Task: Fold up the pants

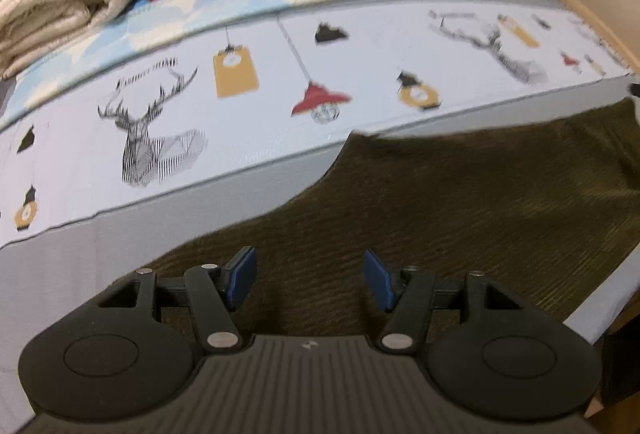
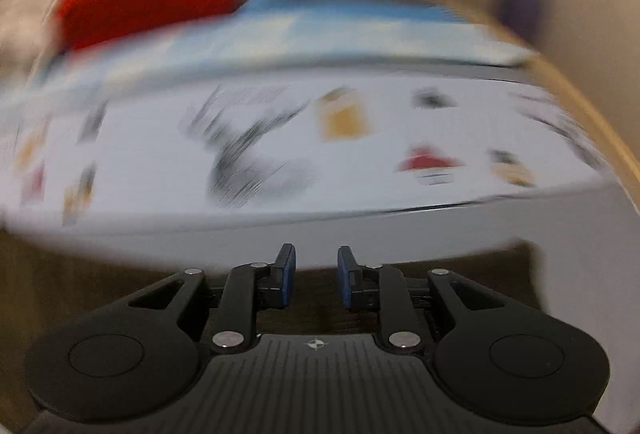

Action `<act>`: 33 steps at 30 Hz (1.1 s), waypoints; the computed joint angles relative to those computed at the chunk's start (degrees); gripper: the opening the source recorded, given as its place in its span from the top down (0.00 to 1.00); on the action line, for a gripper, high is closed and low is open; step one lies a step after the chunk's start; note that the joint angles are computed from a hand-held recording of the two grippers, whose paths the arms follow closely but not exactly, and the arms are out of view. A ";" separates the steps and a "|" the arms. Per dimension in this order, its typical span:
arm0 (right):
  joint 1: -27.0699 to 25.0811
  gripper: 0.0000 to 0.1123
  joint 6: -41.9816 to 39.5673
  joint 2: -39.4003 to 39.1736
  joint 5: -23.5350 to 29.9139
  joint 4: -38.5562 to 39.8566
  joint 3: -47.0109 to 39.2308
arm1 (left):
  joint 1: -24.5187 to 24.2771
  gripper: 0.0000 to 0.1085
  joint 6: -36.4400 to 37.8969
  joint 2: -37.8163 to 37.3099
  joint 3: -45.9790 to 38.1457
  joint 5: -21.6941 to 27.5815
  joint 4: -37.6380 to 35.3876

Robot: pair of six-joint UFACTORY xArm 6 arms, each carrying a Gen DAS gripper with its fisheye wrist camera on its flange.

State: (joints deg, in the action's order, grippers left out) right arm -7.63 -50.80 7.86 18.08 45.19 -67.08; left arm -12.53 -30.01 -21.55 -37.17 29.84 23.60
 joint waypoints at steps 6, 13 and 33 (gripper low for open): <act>-11.96 0.76 -3.20 -9.35 1.57 19.37 7.90 | -3.38 0.41 -6.46 -5.20 2.74 -7.38 -0.55; -22.54 0.75 3.89 -10.67 7.82 18.99 13.78 | -12.43 0.47 -21.65 -4.31 -0.59 -7.28 8.59; -22.40 0.67 23.96 -0.20 5.45 15.89 11.98 | -15.57 0.47 -24.06 9.18 -6.47 -4.42 12.41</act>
